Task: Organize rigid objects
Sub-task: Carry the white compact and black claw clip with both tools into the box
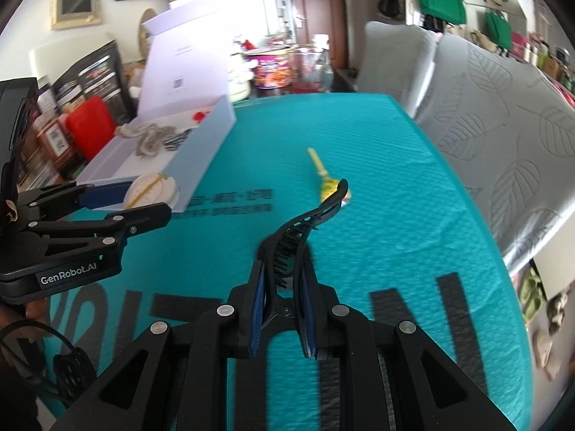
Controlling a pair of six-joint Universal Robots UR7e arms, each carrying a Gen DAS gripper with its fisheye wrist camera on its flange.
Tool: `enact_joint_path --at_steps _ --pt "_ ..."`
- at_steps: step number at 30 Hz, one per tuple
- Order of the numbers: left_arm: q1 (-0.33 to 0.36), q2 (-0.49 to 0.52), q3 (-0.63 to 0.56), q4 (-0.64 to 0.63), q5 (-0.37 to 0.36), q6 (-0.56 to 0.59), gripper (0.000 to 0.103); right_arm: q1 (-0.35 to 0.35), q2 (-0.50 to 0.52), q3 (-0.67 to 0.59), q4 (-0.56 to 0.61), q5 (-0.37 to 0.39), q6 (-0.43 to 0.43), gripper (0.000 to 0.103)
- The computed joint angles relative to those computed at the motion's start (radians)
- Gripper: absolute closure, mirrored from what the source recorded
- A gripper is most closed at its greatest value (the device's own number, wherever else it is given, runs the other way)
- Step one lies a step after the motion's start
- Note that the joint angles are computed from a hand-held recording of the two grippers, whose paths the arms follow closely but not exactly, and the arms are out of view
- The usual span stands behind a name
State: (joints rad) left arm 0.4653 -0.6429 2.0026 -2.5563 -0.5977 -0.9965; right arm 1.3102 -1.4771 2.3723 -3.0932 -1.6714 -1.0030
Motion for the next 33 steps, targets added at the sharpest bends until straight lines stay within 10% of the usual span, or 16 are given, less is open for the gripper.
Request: enact_joint_path --at_steps 33 --pt "-0.159 -0.327 0.295 0.522 -0.06 -0.753 0.048 0.227 0.112 0.117 0.064 -0.028 -0.091 0.084"
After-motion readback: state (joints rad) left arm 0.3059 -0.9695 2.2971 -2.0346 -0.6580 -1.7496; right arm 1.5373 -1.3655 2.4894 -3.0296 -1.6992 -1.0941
